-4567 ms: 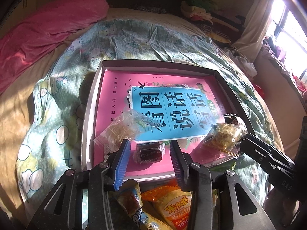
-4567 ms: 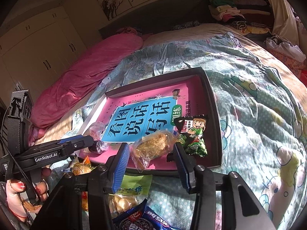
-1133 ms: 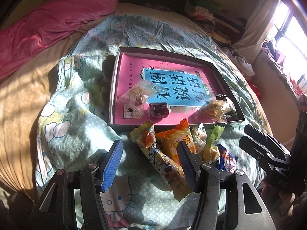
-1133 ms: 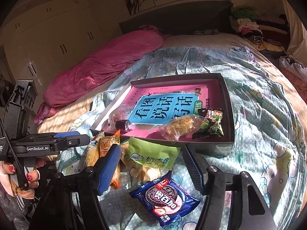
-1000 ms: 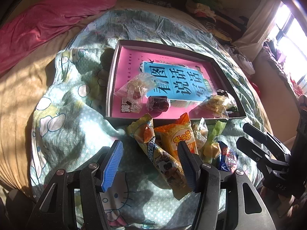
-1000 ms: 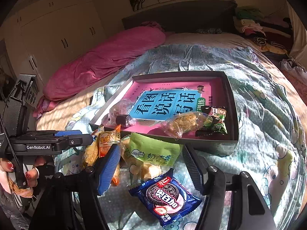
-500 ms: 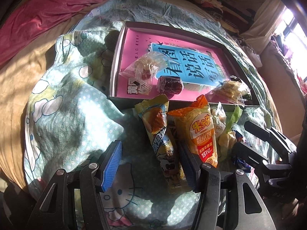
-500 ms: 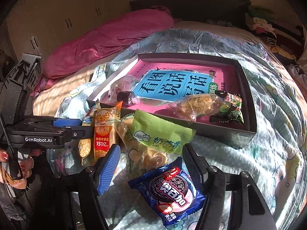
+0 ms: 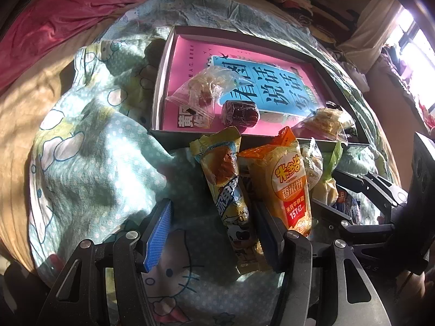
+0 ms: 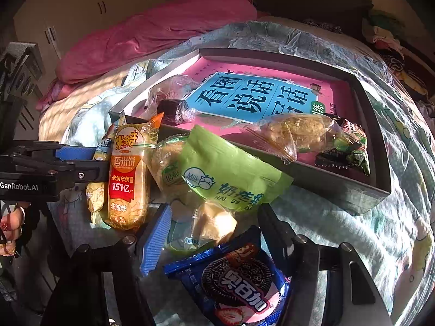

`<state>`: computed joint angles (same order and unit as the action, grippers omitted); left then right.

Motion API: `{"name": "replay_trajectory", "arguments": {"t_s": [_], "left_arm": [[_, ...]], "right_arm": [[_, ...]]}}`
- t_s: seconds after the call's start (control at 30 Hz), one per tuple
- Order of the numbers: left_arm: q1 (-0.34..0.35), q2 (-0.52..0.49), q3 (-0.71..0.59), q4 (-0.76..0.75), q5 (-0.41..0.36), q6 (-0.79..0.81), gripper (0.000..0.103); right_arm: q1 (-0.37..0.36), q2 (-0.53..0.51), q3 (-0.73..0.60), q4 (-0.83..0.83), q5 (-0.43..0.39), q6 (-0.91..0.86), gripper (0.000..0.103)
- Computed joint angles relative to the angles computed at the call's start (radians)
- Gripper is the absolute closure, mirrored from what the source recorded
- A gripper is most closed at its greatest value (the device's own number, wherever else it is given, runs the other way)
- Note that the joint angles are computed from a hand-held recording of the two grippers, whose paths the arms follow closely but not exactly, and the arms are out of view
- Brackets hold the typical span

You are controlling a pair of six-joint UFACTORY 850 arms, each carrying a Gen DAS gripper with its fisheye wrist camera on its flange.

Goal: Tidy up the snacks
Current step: 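Move the left tool to the yellow snack bar while the right moves to the green bag, then grasp the yellow snack bar with the left tool while the right grasps the green bag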

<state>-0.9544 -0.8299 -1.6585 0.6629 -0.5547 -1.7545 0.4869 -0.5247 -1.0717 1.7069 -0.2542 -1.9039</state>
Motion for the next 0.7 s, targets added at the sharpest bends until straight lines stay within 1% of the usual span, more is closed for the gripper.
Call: {"name": "replay_trajectory", "arguments": {"t_s": [0.03, 0.07, 0.13, 0.23, 0.27, 0.3, 0.33, 0.4, 0.47, 0.53, 0.63, 0.7], "left_arm": [[0.000, -0.002, -0.002, 0.000, 0.002, 0.000, 0.042], [0.001, -0.004, -0.004, -0.002, 0.003, 0.002, 0.042], [0.002, -0.009, -0.009, -0.009, 0.003, 0.008, 0.042], [0.002, -0.014, -0.017, 0.000, 0.006, 0.007, 0.043], [0.001, -0.017, -0.020, 0.006, 0.005, 0.008, 0.045], [0.001, -0.019, -0.024, 0.011, 0.005, 0.010, 0.047], [0.001, -0.021, -0.027, 0.015, 0.006, 0.011, 0.051], [0.002, -0.024, -0.029, 0.022, 0.017, 0.010, 0.056], [0.003, -0.027, -0.029, 0.025, 0.030, 0.010, 0.064], [0.004, -0.026, -0.024, 0.030, 0.047, 0.006, 0.068], [0.004, -0.020, -0.013, 0.049, 0.067, -0.004, 0.078], [0.003, -0.014, -0.003, 0.069, 0.072, -0.020, 0.081]], "right_arm": [[0.004, -0.001, 0.000, 0.031, 0.011, -0.041, 0.043], [0.007, -0.002, 0.001, 0.060, 0.017, -0.076, 0.045], [0.002, -0.004, -0.001, 0.074, -0.002, -0.085, 0.055], [-0.016, -0.006, -0.008, 0.028, -0.049, -0.016, 0.058], [-0.022, -0.006, -0.008, 0.023, -0.066, -0.003, 0.058], [-0.028, -0.004, -0.007, 0.020, -0.084, 0.011, 0.061], [-0.035, -0.001, -0.006, 0.018, -0.107, 0.020, 0.068], [-0.049, 0.006, -0.001, 0.026, -0.141, 0.031, 0.068], [-0.056, 0.013, 0.004, 0.039, -0.152, 0.030, 0.068], [-0.063, 0.015, 0.004, 0.029, -0.169, 0.054, 0.068], [-0.076, 0.022, 0.011, 0.024, -0.204, 0.081, 0.068], [-0.084, 0.030, 0.020, 0.037, -0.226, 0.077, 0.068]]}}
